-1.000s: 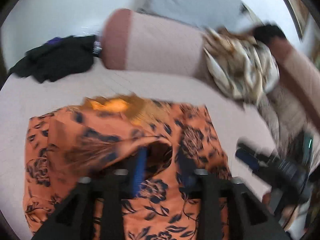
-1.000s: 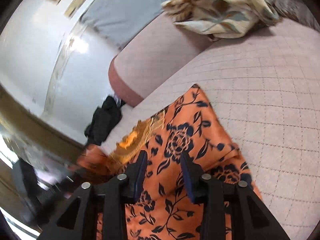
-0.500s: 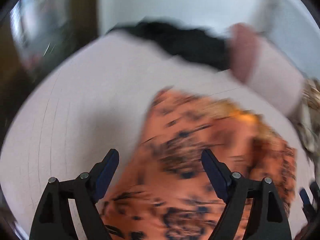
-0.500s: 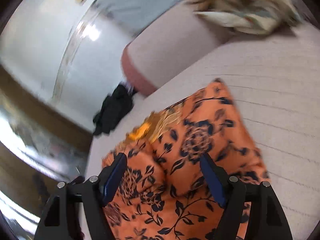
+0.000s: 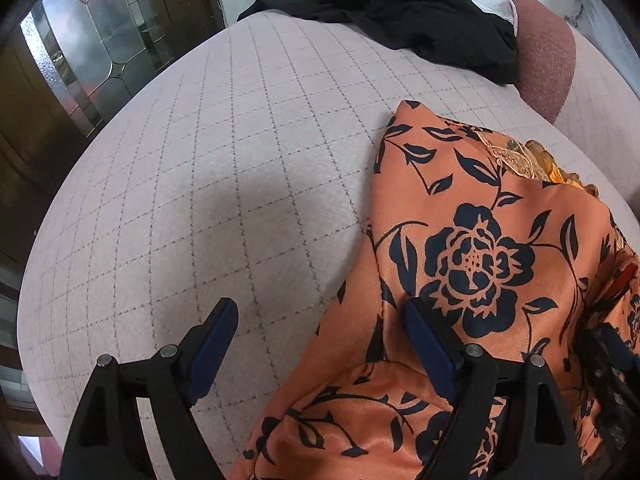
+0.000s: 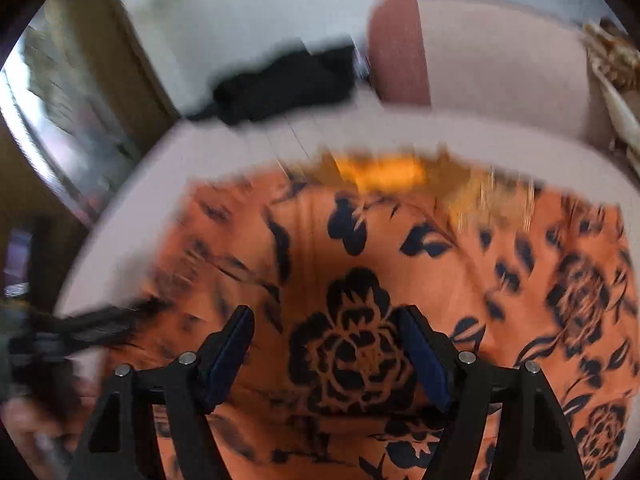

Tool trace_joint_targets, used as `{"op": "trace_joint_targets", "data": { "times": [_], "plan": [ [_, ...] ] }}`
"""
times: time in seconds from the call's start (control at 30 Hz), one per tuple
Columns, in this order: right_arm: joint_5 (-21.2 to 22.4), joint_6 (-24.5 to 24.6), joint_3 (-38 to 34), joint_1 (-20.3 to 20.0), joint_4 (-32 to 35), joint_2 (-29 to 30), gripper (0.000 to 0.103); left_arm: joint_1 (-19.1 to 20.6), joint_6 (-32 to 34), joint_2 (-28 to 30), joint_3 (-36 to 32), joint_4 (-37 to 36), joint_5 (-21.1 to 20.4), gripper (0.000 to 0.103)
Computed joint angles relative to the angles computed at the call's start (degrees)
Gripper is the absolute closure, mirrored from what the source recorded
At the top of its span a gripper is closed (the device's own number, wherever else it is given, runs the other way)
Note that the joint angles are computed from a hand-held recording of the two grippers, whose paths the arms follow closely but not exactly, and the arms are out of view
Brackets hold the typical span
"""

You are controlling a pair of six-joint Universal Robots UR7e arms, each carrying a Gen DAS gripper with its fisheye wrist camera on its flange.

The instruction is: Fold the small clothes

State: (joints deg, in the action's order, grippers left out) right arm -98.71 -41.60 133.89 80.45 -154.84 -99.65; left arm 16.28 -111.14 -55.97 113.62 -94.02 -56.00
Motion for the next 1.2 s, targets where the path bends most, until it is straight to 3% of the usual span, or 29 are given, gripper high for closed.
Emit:
{"op": "trace_joint_targets", "data": {
  "times": [0.03,0.07,0.1,0.13,0.17,0.33,0.5,0.6,0.7,0.77,0.87,0.93,1.07,1.13,1.2],
  "plan": [
    [0.0,-1.0,1.1,-0.5,-3.1,0.3,0.042,0.2,0.0,0.2,-0.2,-0.5,0.0,0.018],
    [0.7,-2.0,1.4,-1.1,-4.0,-0.3,0.048,0.4,-0.2,0.1,-0.1,-0.9,-0.2,0.018],
    [1.7,-2.4,0.8,-2.0,-2.5,-0.8,0.062,0.5,-0.7,0.0,-0.2,-1.1,-0.5,0.018],
    [3.1,-2.0,-0.2,-2.9,-0.3,-1.6,0.084,1.0,-0.7,-0.4,0.2,-1.2,-0.3,0.018],
    [5.2,-1.1,-1.5,-4.4,2.1,-2.7,0.09,1.1,-1.0,-0.2,-0.3,-0.6,-0.2,0.018],
    [12.4,6.2,-6.9,-11.4,4.9,-6.3,0.093,0.1,-2.0,2.4,-4.3,5.3,0.9,0.018],
    [8.4,12.1,-12.3,-16.9,4.6,-4.3,0.093,-0.6,-3.5,5.2,-8.2,10.9,2.1,0.018],
    [8.6,14.6,-15.1,-20.6,6.3,-2.9,0.093,-0.9,-4.3,6.8,-10.6,13.3,2.8,0.018],
    [11.6,18.0,-18.4,-23.0,11.9,-2.3,0.093,-1.4,-4.5,8.1,-12.2,14.1,4.7,0.018],
    [17.2,17.7,-18.6,-24.5,13.3,-3.9,0.092,-2.0,-4.1,9.3,-13.6,14.6,6.5,0.018],
    [21.7,15.9,-16.1,-24.5,7.5,-6.4,0.091,-2.4,-1.3,11.2,-15.2,13.5,8.7,0.018],
    [25.7,13.3,-14.9,-24.7,8.4,-7.5,0.091,-1.8,2.3,12.0,-14.9,10.5,8.4,0.018],
    [18.8,11.8,-16.8,-21.6,16.5,-3.8,0.091,0.6,8.2,14.9,-16.1,9.0,4.2,0.018],
    [12.0,14.2,-17.8,-21.1,18.0,-0.5,0.09,1.0,8.6,14.6,-15.2,7.5,3.6,0.016],
    [13.9,15.9,-18.6,-21.8,18.6,0.1,0.091,1.0,7.6,13.6,-14.8,7.2,3.4,0.015]
  ]
}}
